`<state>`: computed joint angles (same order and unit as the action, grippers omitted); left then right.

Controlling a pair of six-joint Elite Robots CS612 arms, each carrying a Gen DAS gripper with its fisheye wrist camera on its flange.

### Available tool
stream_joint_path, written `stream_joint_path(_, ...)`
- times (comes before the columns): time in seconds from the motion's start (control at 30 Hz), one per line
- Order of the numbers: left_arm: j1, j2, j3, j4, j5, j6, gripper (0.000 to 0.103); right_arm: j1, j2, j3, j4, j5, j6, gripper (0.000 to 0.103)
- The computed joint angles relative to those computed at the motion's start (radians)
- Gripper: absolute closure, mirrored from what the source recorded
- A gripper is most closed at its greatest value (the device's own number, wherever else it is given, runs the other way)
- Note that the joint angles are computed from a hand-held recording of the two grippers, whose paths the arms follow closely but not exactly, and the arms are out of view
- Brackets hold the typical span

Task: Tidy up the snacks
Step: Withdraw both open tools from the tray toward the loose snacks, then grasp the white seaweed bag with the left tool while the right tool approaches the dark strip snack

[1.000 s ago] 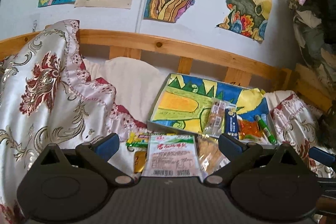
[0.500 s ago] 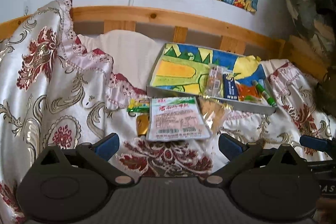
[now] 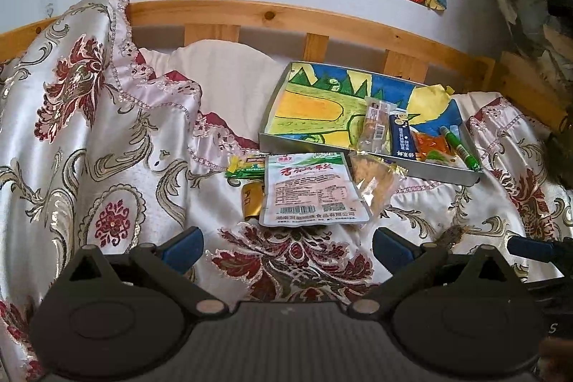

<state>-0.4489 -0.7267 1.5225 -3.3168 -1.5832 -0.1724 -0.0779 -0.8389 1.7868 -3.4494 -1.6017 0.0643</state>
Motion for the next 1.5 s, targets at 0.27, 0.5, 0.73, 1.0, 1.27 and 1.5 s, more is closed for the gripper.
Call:
stream_joint_path(0.27,-0.002,0.001,-0.013,0.049,0.029,-0.026,0.001,-0.008,-0.001,-0.018,0.077,0.010,0.030,0.001)
stream_joint_path(0.5,-0.003,0.003,-0.020,0.072,0.048,-0.034,0.001,-0.007,0.002,-0.035,0.123,0.026,-0.003,0.001)
stream_joint_path(0.73,-0.002,0.010,-0.048,0.119,0.071,-0.064,0.001,-0.008,0.008,-0.054,0.142,0.038,-0.043,0.001)
stream_joint_path(1.0,0.007,0.033,-0.097,0.156,0.024,-0.023,0.001,-0.028,0.013,-0.079,0.220,0.101,-0.115,0.001)
stream_joint_path(1.27,0.019,0.075,-0.190,0.252,-0.079,-0.015,0.001,-0.074,0.023,-0.096,0.268,0.215,-0.019,0.001)
stream_joint_path(1.5,0.006,0.115,-0.270,0.330,-0.063,0.074,0.001,-0.084,0.050,-0.124,0.272,0.260,-0.008,0.001)
